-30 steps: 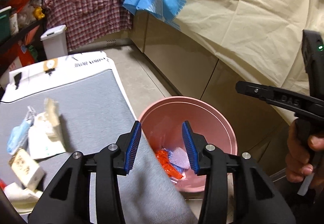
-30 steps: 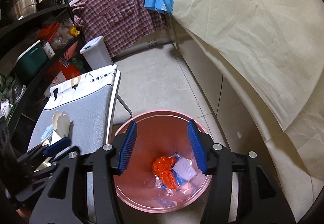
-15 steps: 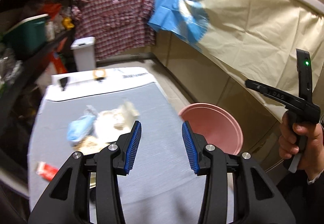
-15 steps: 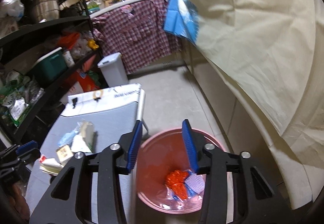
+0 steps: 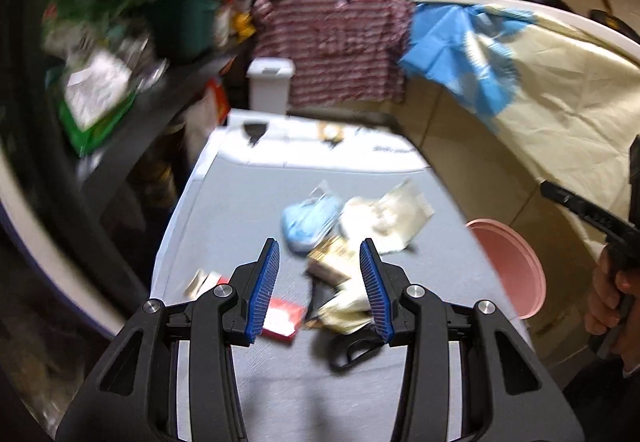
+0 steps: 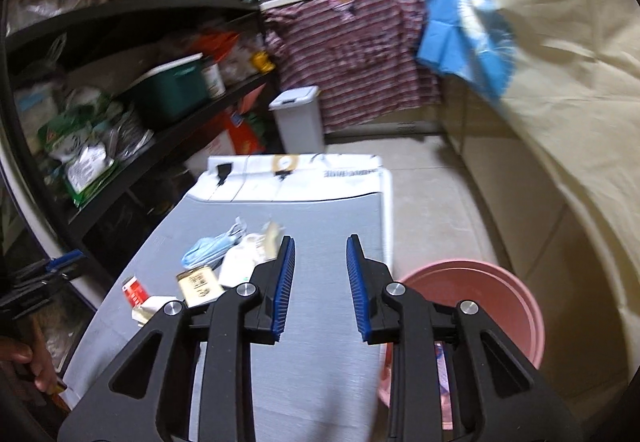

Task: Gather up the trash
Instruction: 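Move both open tools back over the remaining trash on the table, then grasp the red medicine box with the left tool while the right tool grasps a white tissue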

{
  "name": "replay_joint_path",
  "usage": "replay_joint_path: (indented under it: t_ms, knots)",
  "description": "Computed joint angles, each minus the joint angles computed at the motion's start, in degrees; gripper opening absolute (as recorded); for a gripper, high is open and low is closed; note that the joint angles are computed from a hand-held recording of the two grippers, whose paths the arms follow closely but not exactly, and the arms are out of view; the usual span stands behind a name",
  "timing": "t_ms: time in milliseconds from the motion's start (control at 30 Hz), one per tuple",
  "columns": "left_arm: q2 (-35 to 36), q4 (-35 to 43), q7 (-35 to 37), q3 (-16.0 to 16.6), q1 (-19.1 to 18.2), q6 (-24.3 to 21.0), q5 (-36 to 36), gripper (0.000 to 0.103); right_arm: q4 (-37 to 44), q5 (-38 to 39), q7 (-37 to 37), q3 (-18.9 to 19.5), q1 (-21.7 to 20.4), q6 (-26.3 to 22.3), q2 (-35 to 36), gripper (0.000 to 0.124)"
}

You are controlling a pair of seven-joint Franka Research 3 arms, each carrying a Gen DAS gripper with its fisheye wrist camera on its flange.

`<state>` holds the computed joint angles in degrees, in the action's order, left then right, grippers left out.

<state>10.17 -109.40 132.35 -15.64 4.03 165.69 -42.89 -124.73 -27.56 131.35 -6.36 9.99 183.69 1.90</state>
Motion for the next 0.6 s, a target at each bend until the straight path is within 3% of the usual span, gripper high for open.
replay_joint_path:
  t_ms: [100,233,267,433,600]
  knots:
    - [2.49,1.61,-6.49,1.95,-0.72,-0.42,6.00,0.042,1.96,7.39,-7.51,3.46,-1.01,-0.03,2.83,0.027]
    - [4.38,3.07,-8.69,0.29,1.55,1.03,6.74,0.042,5.82,18.14,-19.25,12.22,-6.14,0.28,7.57,0.026]
    - [4.75,3.01,-10.89,0.71,1.35,1.73,8.21,0.042,7.46,18.35,-19.98,12.20,-5.44,0.10,9.06,0.023]
    - [7.09,3.64,-26.29,5.73,-1.67,1.15,21.28,0.042,16.16,17.67,-21.61,4.90,3.87,-1.71,16.82,0.022]
    - [9.01,5.18,-36.00,7.42,-1.92,-0.14,29.04,0.043,27.18,16.96,-23.02,-3.27,12.57,-7.14,25.80,0.021]
